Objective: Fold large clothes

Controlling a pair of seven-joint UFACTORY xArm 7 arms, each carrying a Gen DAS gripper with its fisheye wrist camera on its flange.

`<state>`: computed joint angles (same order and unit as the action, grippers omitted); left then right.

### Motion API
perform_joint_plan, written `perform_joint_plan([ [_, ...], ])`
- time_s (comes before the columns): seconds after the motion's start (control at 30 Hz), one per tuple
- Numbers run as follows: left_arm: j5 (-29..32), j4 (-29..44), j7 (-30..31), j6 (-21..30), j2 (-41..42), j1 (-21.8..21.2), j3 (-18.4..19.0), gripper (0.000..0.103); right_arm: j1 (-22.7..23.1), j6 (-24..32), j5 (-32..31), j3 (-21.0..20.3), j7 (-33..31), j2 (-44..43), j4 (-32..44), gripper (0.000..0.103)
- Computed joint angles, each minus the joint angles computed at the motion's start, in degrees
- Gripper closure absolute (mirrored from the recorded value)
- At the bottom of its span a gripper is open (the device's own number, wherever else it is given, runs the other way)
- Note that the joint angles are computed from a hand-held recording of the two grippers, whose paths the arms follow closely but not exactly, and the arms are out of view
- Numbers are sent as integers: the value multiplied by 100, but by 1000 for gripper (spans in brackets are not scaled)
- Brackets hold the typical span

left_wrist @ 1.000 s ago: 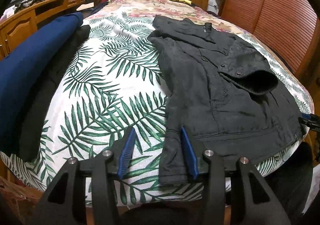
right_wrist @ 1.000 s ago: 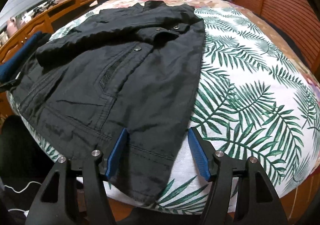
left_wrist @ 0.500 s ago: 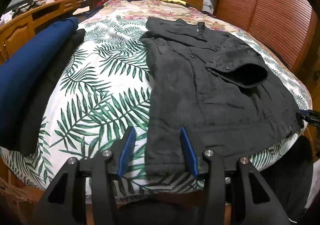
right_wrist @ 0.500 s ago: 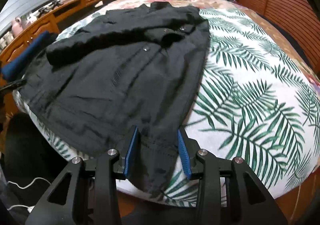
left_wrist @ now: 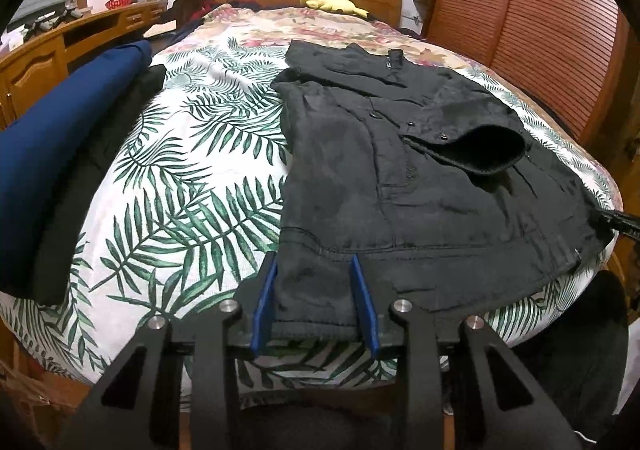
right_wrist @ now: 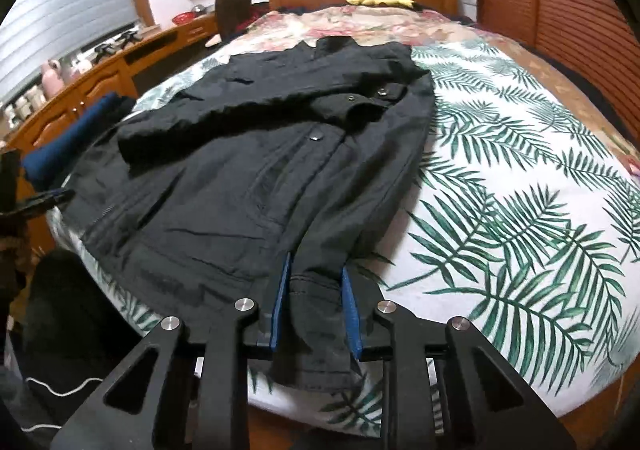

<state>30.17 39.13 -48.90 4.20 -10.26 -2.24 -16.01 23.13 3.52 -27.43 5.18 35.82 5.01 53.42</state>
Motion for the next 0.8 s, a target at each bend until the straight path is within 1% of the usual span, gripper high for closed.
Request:
perform_joint_plan([
  [0.03,26,9,-24,-4,8,19,-16,69,-15,164,87,24,-47,36,47,80],
  [0.07,155,13,-146,-17,-1,114,-94,69,-75,245,306,96,-212,74,55,78],
  [0.1,348,24,-323,-10,-12,245,-211,69,-183,229,693,222,-504,101,17,77],
  [0.13,540,50,-482,9,-13,348,-309,71,-272,161,1082,331,-781,112,-42,76],
  [0.17,636,69,-547,10,-3,359,-325,73,-410,23,1431,484,-952,122,-126,75],
  [0.2,834,98,-718,38,-10,445,-401,78,-410,-64,1540,488,-945,138,-162,75],
  [0.23,919,129,-793,73,0,439,-395,84,-176,-66,1409,251,-834,127,-170,75],
  [0.3,1004,161,-855,105,-39,366,-326,96,96,-34,874,-61,-369,126,-110,74],
  [0.33,986,186,-831,132,-61,302,-275,98,114,-83,787,-93,-292,123,-107,79],
  [0.37,943,206,-788,164,-102,232,-225,99,21,-158,940,17,-454,111,-114,85],
  [0.4,907,241,-749,204,-137,180,-195,99,38,-248,889,-25,-413,83,-122,87],
  [0.47,880,294,-776,183,-298,167,-179,100,209,-501,421,-319,-21,-40,-130,91],
  [0.5,756,330,-689,160,-395,110,-121,100,328,-572,-3,-520,352,-105,-114,92],
  [0.53,644,356,-618,149,-454,93,-101,100,382,-713,-188,-641,534,-244,-106,93],
  [0.6,281,529,-292,279,-564,-79,-7,100,146,-815,-157,-410,503,-451,-52,94],
  [0.67,272,743,-189,462,-652,13,-178,100,-50,-694,-726,-237,944,-645,145,95],
  [0.73,267,981,-87,593,-752,34,-272,100,-247,-609,-996,-20,1142,-788,290,95],
  [0.8,252,1192,-32,661,-864,66,-339,100,-580,-503,-1510,307,1550,-952,466,96],
])
